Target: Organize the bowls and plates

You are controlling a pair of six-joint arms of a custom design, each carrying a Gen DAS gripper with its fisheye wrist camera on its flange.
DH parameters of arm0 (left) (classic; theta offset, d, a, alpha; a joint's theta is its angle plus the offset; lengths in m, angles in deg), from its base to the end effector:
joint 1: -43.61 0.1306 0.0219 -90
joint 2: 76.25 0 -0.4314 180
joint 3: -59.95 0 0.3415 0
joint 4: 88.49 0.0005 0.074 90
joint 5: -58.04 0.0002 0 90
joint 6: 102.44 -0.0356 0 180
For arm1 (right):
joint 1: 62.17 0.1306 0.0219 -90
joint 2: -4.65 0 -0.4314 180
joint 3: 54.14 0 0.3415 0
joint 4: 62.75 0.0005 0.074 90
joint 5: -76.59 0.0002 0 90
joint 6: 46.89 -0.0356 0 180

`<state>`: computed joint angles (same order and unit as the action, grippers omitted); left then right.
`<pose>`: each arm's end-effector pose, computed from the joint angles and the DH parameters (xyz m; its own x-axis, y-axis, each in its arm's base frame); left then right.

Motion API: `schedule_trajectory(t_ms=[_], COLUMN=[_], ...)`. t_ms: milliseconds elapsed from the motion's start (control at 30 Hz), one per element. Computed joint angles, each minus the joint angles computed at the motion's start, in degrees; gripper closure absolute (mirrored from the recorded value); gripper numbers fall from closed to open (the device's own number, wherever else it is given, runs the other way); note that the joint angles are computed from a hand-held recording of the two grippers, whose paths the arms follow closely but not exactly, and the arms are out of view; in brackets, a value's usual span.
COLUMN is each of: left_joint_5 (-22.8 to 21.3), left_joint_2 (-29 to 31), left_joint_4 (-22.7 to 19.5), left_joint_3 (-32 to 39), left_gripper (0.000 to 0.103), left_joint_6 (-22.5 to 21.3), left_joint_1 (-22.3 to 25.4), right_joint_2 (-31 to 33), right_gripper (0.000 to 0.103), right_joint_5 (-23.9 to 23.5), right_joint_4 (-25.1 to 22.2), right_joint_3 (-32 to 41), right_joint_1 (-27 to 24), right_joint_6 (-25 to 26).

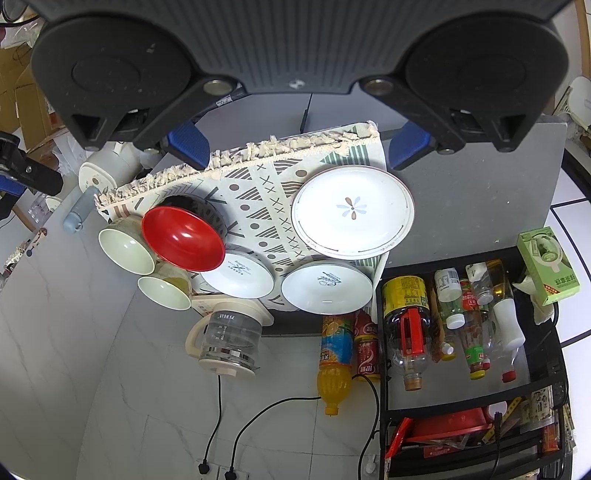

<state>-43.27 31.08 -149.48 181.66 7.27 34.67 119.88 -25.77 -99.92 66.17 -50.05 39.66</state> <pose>0.5501 -0.0800 0.5479 -0.6823 -0.2274 -0.6948 -0.2239 0.9697 -0.0975 0.6223 0.1409 0.4931 -0.5415 -0.0562 -0.8388 -0.3505 0.9220 0.1645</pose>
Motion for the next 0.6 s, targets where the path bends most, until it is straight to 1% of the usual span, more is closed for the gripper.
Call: schedule_trajectory(t_ms=[133, 233, 400, 600], left_joint_5=[-0.3, -0.3, -0.5, -0.8], left_joint_2=[-0.4, -0.4, -0.5, -0.4], left_joint_4=[0.1, 0.1, 0.2, 0.1], left_joint_3=[-0.4, -0.5, -0.7, -0.7], left_gripper=[0.001, 0.001, 0.001, 0.001], left_joint_6=[0.4, 0.5, 0.7, 0.9], left_joint_1=[-0.3, -0.3, -0.5, -0.7], right_joint_2=[-0.4, -0.2, -0.2, 0.0], right_gripper=[0.0, 0.0, 0.0, 0.0], right_joint_5=[-1.0, -1.8, -0.9, -1.3], right_joint_4=[1.0, 0.8, 1.0, 0.8], right_joint_3=[-0.7, -0.6, -0.9, -0.6], right_joint_1=[-0.2, -0.4, -0.3, -0.3], right_joint_6=[-0.3, -1.1, 0.0, -0.3])
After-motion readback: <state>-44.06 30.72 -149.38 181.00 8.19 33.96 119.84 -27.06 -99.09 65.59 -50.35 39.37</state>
